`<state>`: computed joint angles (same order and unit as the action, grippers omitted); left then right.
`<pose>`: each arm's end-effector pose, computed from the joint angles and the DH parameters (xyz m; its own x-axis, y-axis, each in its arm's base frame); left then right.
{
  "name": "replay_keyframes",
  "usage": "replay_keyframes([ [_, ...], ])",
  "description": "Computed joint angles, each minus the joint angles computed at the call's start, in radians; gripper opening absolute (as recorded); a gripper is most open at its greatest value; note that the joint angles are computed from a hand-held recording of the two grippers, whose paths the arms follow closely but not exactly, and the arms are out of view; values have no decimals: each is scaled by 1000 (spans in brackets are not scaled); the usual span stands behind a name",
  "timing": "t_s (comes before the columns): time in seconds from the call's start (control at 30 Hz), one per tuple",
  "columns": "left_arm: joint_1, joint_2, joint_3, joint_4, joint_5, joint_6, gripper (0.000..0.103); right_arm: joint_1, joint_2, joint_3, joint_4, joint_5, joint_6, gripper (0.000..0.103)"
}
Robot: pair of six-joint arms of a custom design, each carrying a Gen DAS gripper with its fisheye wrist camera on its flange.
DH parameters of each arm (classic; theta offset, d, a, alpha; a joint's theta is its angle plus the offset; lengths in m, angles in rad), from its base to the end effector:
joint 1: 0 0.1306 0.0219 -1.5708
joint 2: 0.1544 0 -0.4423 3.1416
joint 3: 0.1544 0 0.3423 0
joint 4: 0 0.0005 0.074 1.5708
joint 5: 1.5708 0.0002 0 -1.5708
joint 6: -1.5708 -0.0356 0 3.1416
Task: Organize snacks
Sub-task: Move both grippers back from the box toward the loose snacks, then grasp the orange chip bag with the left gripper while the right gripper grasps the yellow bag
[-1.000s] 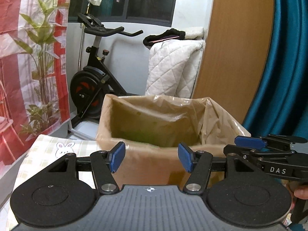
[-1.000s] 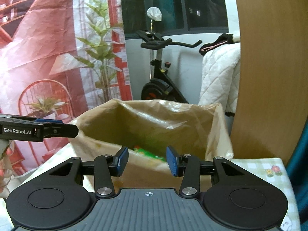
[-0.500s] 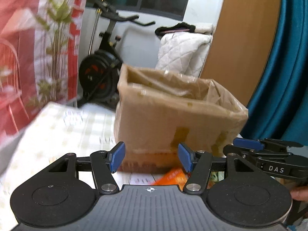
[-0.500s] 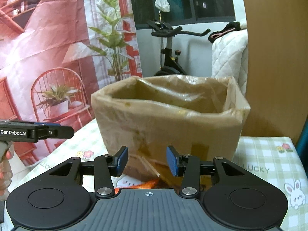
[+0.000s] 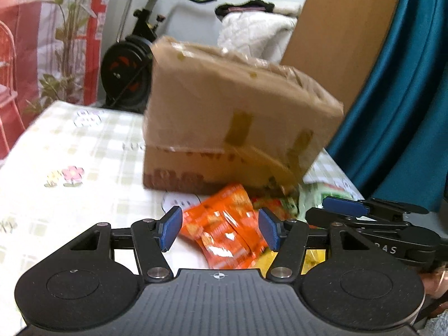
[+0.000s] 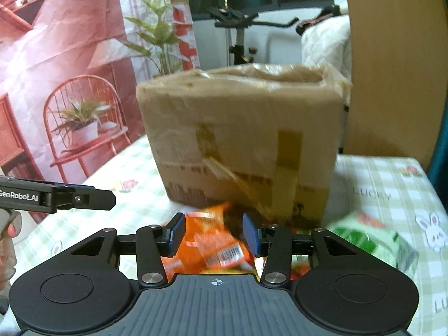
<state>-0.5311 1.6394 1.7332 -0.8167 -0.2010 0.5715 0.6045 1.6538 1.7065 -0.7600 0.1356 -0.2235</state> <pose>0.4707 -0.2688 0.5218 -0.6784 -0.2162 -0.7022 0.0003 0.9556 -0.2945 0.4561 0.3086 0.5074 -0.6274 -0.1665 -0.7607 -0.3482 0.9338 0.0828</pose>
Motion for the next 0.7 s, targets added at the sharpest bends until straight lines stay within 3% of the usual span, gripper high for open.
replay_keyframes([
  [0.23, -7, -1, -44, 16, 53, 7, 62, -4, -13, -83, -30, 23, 18, 45],
  [0.37, -8, -4, -62, 20, 64, 12, 62, -9, -5, -98, -54, -14, 30, 49],
  [0.6, -7, -3, -86, 20, 79, 27, 62, -6, -6, -127, -21, -75, 11, 73],
  [0.7, -6, 1, -90, 18, 84, 32, 62, -15, -1, -133, -12, -117, -20, 75],
])
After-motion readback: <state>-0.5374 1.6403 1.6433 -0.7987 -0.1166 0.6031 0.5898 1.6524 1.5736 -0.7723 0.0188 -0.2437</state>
